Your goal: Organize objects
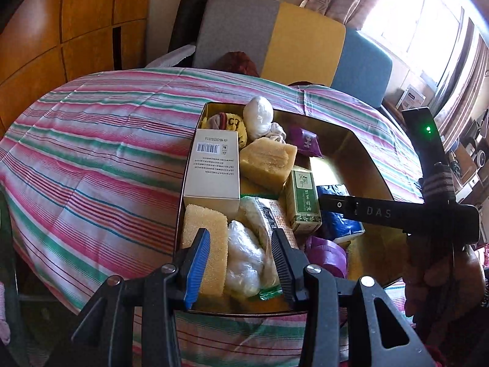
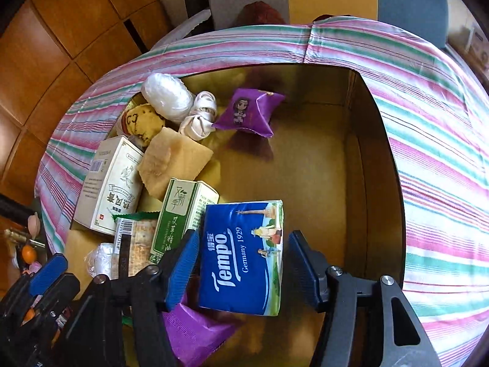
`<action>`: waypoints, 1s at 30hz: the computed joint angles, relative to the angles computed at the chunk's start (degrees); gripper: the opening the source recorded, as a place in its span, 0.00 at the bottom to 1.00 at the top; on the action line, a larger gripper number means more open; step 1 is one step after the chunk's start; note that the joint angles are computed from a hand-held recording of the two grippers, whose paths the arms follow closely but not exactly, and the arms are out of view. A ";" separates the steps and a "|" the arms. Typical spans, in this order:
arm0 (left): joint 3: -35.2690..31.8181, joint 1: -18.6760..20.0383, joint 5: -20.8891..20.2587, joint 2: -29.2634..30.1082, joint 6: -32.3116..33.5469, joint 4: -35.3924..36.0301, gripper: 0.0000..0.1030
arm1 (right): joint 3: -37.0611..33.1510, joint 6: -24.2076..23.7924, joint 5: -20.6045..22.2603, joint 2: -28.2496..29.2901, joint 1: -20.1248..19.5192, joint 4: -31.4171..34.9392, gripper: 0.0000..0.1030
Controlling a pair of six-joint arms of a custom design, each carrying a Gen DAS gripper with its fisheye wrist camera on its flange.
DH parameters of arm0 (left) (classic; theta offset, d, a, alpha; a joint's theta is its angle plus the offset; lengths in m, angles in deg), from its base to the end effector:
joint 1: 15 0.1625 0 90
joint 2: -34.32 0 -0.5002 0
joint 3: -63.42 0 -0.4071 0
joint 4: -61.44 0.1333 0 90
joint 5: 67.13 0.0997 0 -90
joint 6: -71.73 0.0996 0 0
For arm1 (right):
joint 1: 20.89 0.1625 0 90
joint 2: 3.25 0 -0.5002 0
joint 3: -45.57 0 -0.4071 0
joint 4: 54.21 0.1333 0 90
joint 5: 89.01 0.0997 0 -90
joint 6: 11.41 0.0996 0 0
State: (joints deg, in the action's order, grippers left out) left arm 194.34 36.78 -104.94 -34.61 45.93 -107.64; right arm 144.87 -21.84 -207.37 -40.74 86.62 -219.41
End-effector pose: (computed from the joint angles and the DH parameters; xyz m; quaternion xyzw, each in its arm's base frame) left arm -0.1331 -0.5116 0.2408 0.0311 0.8900 -0.3437 0.2981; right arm 0.2946 -0.6479 0.0459 0.2047 -0.9413 0.1278 0.2359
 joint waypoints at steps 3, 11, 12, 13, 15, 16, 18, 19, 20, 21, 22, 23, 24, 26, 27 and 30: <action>0.18 -0.62 1.09 -0.08 0.13 0.00 0.41 | 0.33 -0.57 0.26 -0.20 0.02 -1.23 0.64; 0.48 -1.67 2.58 -0.42 0.00 0.83 0.41 | 3.02 -2.06 -0.64 -1.24 0.88 -6.10 0.72; 0.49 -1.81 2.76 -0.38 -0.08 0.90 0.41 | 3.38 -2.14 -0.90 -1.40 1.08 -6.71 0.73; 0.52 -1.93 2.96 -0.42 -0.12 1.00 0.41 | 3.67 -2.34 -1.11 -1.51 1.18 -7.36 0.74; 0.56 -2.14 3.28 -0.44 -0.13 1.17 0.41 | 4.30 -2.82 -1.64 -1.70 1.41 -8.83 0.74; 0.59 -2.25 3.50 -0.46 -0.24 1.31 0.41 | 4.61 -3.20 -2.07 -1.73 1.60 -9.81 0.74; 0.61 -2.48 3.98 -0.49 -0.44 1.70 0.41 | 5.29 -4.22 -3.01 -1.79 2.00 -11.97 0.75; 0.63 -2.60 4.25 -0.46 -0.57 1.92 0.41 | 5.46 -4.70 -3.42 -1.73 2.15 -12.88 0.76; 0.61 -2.76 4.55 -0.47 -0.86 2.36 0.41 | 5.84 -5.26 -3.79 -1.80 2.33 -13.96 0.76; 0.60 -2.85 4.85 -0.43 -1.03 2.64 0.41 | 6.32 -5.84 -4.10 -1.98 2.42 -15.03 0.77; 0.57 -2.99 5.26 -0.41 -1.33 3.10 0.41 | 6.68 -6.28 -4.54 -1.96 2.59 -16.06 0.78; 0.55 -3.12 5.66 -0.39 -1.58 3.47 0.41 | 7.11 -6.66 -5.00 -2.01 2.75 -17.03 0.78; 0.55 -3.24 6.00 -0.35 -1.75 3.65 0.41 | 7.35 -6.78 -5.36 -2.01 2.95 -17.65 0.78; 0.66 -3.53 6.74 -0.33 -1.93 3.89 0.41 | 8.09 -7.21 -5.92 -2.13 3.24 -19.22 0.78; 0.67 -3.70 7.34 -0.27 -2.31 4.29 0.41 | 8.53 -7.53 -6.28 -2.15 3.46 -20.31 0.78; 0.63 -4.08 8.74 -0.18 -3.10 5.21 0.41 | 9.90 -8.83 -8.01 -1.96 4.19 -24.45 0.78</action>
